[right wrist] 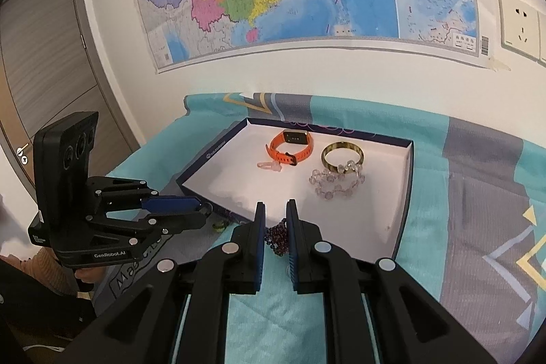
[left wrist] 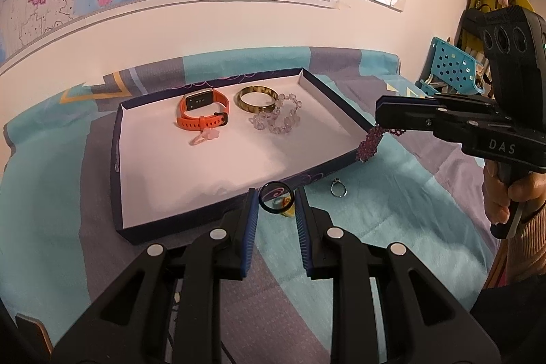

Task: Organize jewelry
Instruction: 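Lift the necklace toward the box with the right tool while the left tool grasps the black ring, then carry the beaded necklace with the right tool while the left tool carries the black ring over the box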

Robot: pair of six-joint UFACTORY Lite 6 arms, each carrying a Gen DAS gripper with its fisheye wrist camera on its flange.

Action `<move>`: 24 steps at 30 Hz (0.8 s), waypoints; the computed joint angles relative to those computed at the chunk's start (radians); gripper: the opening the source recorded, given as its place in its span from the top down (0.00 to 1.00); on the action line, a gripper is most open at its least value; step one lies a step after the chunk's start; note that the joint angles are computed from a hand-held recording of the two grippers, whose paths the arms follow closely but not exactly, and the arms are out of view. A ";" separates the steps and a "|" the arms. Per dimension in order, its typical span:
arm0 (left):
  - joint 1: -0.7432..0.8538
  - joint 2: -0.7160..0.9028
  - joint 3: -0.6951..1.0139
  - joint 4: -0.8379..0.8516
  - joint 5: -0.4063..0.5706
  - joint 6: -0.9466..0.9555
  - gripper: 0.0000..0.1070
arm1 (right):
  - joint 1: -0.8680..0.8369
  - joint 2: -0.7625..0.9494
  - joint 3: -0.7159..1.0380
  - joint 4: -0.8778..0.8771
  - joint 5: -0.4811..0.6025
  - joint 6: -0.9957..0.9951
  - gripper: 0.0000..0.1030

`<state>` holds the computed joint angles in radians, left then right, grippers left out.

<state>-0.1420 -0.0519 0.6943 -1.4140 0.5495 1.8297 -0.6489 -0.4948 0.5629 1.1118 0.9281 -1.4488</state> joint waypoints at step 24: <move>-0.021 0.137 0.140 -0.009 -0.034 -0.028 0.79 | 0.149 0.232 0.164 0.060 -0.138 0.000 0.90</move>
